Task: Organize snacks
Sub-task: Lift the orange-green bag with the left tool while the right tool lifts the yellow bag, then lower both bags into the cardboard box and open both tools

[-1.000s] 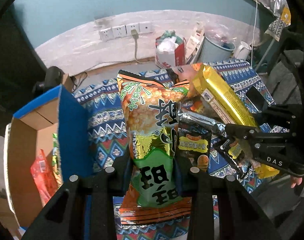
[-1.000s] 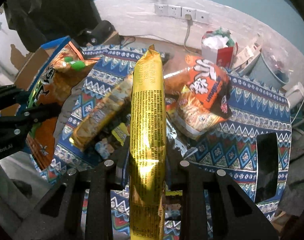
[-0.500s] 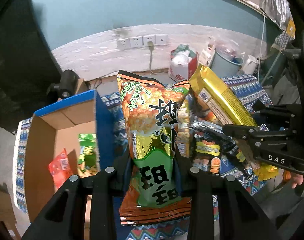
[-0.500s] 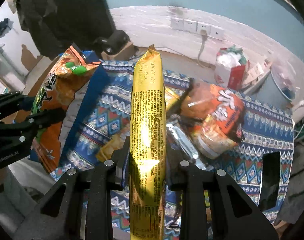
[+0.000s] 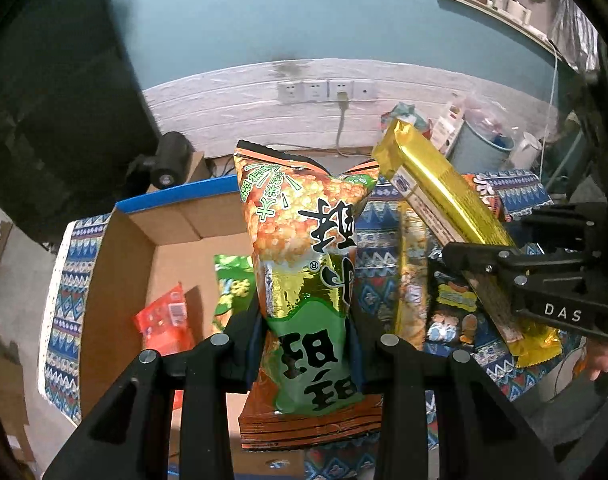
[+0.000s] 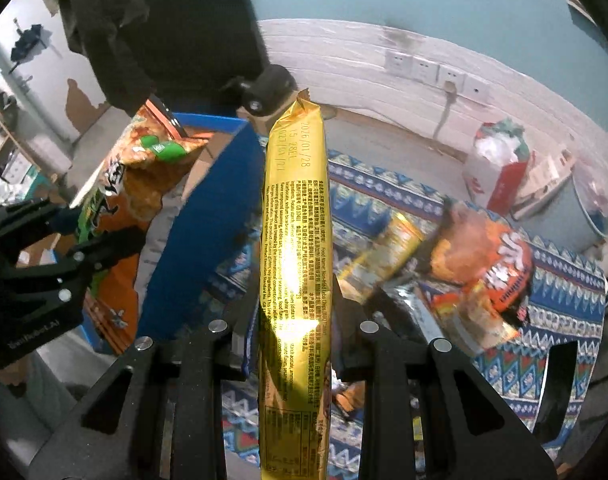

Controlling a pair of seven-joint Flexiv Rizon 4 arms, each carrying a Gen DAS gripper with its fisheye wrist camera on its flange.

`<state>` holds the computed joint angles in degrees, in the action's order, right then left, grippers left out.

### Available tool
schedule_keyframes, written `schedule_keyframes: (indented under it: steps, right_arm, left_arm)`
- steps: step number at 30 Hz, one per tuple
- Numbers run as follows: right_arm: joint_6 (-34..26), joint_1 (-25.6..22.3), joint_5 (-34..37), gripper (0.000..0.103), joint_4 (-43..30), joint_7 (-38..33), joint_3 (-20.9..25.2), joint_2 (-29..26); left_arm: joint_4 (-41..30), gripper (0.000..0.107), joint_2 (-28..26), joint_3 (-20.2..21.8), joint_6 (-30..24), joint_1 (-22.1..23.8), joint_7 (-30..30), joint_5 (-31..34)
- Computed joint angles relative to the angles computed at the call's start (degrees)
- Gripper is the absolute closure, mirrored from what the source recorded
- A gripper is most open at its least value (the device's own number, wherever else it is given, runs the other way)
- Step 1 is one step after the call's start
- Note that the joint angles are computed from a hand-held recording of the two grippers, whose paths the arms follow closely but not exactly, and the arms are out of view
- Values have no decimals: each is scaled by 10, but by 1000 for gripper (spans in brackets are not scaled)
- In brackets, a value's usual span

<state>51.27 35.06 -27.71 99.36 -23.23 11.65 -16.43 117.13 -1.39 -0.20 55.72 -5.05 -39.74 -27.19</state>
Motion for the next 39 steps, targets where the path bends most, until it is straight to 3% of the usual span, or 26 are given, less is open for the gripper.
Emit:
schedule_keyframes:
  steps: [18,29,31,35,39]
  right_arm:
    - [-33,41,55,77,-203,-93,-12,-134]
    - [-78,66,100,77,-346,-144,-22,-221]
    - [-89,69,111,77,-372,-153,-22,-237]
    - [-102,75,127,77,-415,-167,-26,-262]
    - [-123,82,138,77,-460,-180,-30,-288]
  left_arm:
    - [-18,72,-34,23,10,58,-16,15]
    - [-56,70,-69,33,-2,89,-80,65]
    - [-62,68,-72,34,-7,92,-91,77]
    - [-63,49,-74,36,5,97,-99,94]
    - [-66,48,-73,38,10,105,-105,99]
